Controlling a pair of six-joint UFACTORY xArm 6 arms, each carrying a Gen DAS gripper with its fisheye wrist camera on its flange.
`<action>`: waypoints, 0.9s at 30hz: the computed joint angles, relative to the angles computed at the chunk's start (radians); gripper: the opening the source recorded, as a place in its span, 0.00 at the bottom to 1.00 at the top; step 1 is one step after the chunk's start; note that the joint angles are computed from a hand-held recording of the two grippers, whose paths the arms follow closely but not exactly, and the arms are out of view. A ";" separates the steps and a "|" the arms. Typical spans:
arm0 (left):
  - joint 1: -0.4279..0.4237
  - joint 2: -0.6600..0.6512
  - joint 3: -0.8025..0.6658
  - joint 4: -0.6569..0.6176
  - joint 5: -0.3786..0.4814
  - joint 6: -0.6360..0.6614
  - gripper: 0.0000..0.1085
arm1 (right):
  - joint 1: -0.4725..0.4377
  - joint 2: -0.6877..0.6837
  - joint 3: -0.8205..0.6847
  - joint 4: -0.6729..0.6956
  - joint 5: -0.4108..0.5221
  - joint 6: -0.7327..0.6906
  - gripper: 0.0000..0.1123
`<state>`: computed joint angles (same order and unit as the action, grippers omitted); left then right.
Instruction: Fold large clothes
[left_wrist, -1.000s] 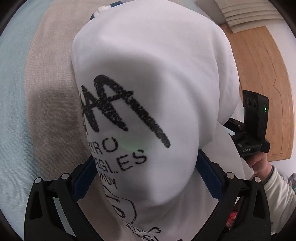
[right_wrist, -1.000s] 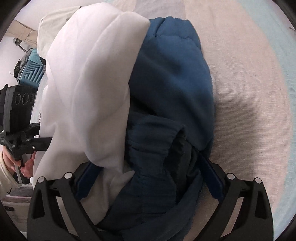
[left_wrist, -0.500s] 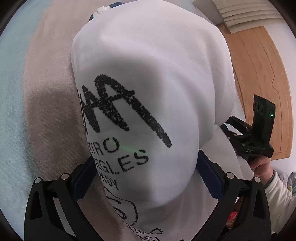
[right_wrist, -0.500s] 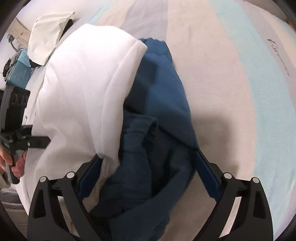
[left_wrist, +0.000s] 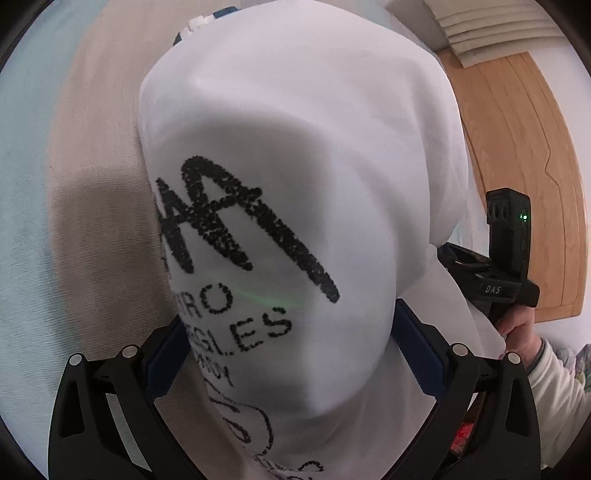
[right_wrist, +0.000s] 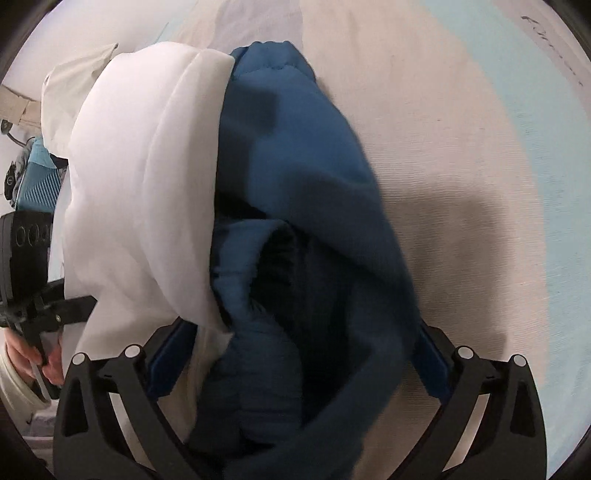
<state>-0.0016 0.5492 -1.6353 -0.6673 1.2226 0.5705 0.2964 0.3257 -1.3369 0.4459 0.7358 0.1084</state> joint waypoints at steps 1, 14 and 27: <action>-0.002 0.002 -0.002 0.001 -0.002 -0.003 0.90 | 0.001 0.001 -0.004 0.009 0.005 -0.015 0.86; -0.065 -0.074 0.045 0.082 -0.090 -0.016 0.59 | 0.060 -0.130 0.169 0.150 -0.066 -0.129 0.21; -0.108 -0.169 0.063 0.114 -0.095 -0.003 0.37 | 0.057 -0.291 0.341 0.237 -0.172 -0.192 0.16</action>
